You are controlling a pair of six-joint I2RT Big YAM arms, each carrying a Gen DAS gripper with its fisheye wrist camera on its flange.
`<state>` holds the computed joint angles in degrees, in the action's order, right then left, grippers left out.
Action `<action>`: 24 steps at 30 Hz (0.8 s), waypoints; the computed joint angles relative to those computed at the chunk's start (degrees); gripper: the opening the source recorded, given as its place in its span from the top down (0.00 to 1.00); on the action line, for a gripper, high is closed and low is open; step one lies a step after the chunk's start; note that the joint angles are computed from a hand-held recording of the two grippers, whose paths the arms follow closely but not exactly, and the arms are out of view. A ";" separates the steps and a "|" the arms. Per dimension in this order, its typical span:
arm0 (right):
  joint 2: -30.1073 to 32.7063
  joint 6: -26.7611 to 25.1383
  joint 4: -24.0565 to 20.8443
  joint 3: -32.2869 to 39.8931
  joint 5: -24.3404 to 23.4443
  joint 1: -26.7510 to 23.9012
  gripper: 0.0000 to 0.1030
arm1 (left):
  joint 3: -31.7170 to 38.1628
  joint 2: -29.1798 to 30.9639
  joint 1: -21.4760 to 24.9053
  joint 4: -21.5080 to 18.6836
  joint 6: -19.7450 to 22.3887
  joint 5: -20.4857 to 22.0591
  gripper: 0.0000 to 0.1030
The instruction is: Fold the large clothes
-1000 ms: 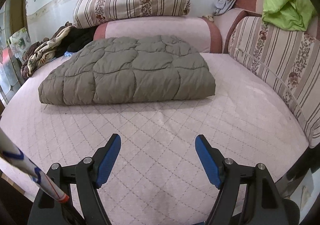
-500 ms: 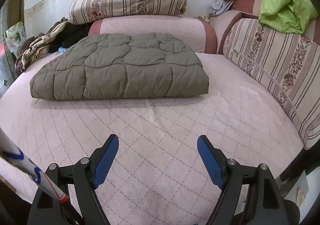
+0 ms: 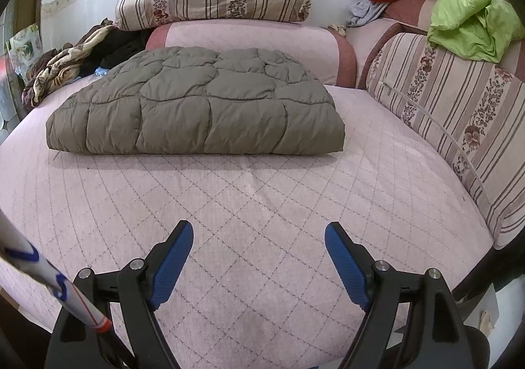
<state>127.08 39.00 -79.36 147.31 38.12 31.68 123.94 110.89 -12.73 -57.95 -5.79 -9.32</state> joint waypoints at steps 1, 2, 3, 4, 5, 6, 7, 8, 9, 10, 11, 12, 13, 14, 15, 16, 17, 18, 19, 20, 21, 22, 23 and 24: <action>0.18 0.11 -0.31 0.41 0.10 0.04 0.16 | -0.17 -0.11 0.05 -0.03 0.00 0.44 0.05; 0.17 0.25 -0.46 0.50 0.24 0.08 0.16 | -0.19 -0.14 0.10 -0.12 -0.04 0.81 0.05; 0.14 0.36 -0.51 0.52 0.37 0.14 0.16 | -0.25 -0.21 0.17 -0.24 -0.10 1.19 0.05; 0.13 0.67 -0.75 0.64 0.56 0.23 0.16 | -0.39 -0.33 0.24 -0.29 -0.14 1.54 0.05; -0.03 1.07 -0.95 0.53 0.72 0.33 0.16 | -0.60 -0.47 0.28 -0.27 -0.20 1.77 0.05; -0.16 1.38 -1.16 0.43 0.81 0.39 0.15 | -0.90 -0.66 0.29 -0.15 -0.31 1.92 0.05; -0.27 1.71 -1.44 0.36 0.94 0.48 0.15 | -1.29 -0.92 0.33 0.01 -0.40 2.22 0.05; -0.42 2.19 -1.89 0.27 1.12 0.60 0.15 | -1.74 -1.23 0.39 0.17 -0.43 2.61 0.05; -0.73 2.55 -2.03 -0.14 1.20 0.68 0.15 | -1.89 -1.32 0.41 0.23 -0.42 2.81 0.05; -1.05 3.05 -2.22 -0.55 1.29 0.82 0.15 | -2.36 -1.64 0.43 0.43 -0.41 3.03 0.05; -1.58 3.60 -2.23 -1.29 1.42 0.98 0.15 | -2.70 -1.86 0.37 0.56 -0.50 3.08 0.05; -1.93 4.04 -2.32 -1.75 1.53 1.11 0.15 | -2.97 -2.09 0.39 0.63 -0.48 3.28 0.05; -2.32 4.44 -2.35 -2.26 1.65 1.23 0.15 | -3.28 -2.32 0.41 0.71 -0.43 3.50 0.05; -2.76 4.70 -2.24 -2.90 1.75 1.34 0.15 | -3.59 -2.55 0.40 0.79 -0.37 3.62 0.05; -2.95 4.93 -2.31 -3.14 1.89 1.47 0.14 | -3.80 -2.71 0.39 0.82 -0.37 3.75 0.05; -3.05 5.13 -2.58 -3.16 2.16 1.59 0.14 | -4.05 -2.90 0.40 0.84 -0.37 3.98 0.05; -2.99 5.16 -2.96 -2.88 2.41 1.70 0.14 | -4.27 -3.10 0.42 0.81 -0.35 4.24 0.05; -2.91 5.18 -3.31 -2.63 2.60 1.78 0.14 | -4.43 -3.24 0.44 0.80 -0.36 4.37 0.05; -2.82 5.29 -3.72 -2.32 2.83 1.87 0.14 | -4.61 -3.42 0.47 0.86 -0.37 4.46 0.05; -2.77 5.38 -3.94 -2.13 2.97 1.93 0.14 | -5.07 -3.75 0.43 1.13 -0.36 4.40 0.05; -2.75 5.47 -4.19 -1.94 3.14 2.00 0.14 | -5.45 -4.02 0.41 1.36 -0.30 4.34 0.05; -2.70 5.52 -4.52 -1.67 3.19 2.07 0.14 | -5.84 -4.31 0.42 1.58 -0.20 4.32 0.05; -2.71 5.54 -4.70 -1.59 3.18 2.12 0.14 | -6.10 -4.50 0.45 1.73 -0.15 4.45 0.05; -2.64 5.56 -5.03 -1.28 3.16 2.18 0.14 | -6.52 -4.79 0.51 1.96 -0.12 4.63 0.05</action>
